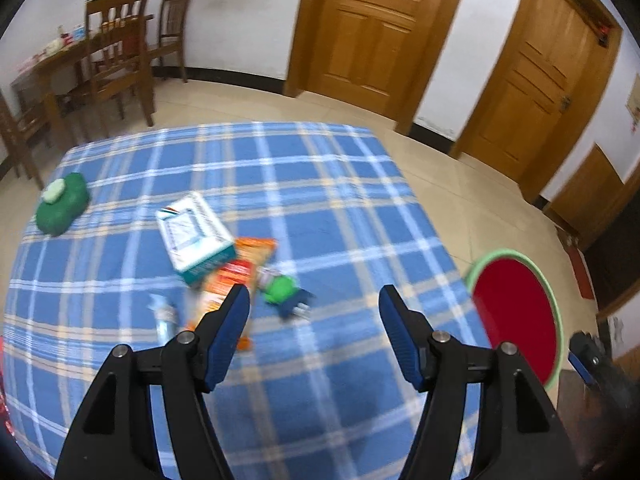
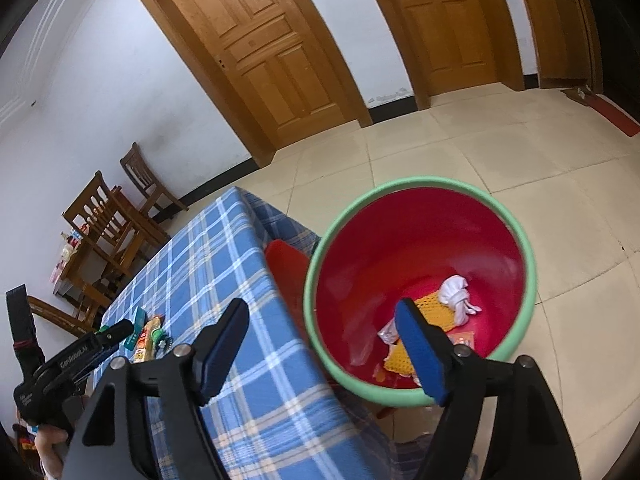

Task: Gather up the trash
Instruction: 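Move both open grippers back over the white medicine box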

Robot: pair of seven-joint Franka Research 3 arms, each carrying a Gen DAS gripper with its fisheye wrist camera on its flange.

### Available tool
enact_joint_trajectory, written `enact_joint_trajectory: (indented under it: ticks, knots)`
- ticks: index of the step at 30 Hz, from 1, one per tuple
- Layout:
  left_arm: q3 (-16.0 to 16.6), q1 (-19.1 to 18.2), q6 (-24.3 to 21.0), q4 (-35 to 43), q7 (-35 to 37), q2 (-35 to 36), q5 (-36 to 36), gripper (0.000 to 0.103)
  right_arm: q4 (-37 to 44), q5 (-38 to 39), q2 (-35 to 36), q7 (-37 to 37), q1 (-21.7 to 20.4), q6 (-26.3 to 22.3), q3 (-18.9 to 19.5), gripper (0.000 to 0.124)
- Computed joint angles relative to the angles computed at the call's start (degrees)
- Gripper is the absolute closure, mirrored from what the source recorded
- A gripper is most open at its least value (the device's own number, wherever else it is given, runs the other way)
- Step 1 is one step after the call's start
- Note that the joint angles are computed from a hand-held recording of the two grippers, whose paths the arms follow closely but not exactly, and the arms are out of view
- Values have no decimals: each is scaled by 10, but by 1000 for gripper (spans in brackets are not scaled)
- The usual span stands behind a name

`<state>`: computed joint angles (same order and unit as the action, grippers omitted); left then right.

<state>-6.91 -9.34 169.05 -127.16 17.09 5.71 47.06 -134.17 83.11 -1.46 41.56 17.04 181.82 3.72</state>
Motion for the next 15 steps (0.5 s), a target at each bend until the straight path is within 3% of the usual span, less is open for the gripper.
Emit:
enact_joint_trajectory:
  ticks: [7,15]
  knots:
    - [13,15,-56,26,-6,11,9,28,10,-88,24,78,3,-4,9,39]
    - [24,33,-77,59,11,50,-32,28,22,-184,48,166,-9,-11,20,38]
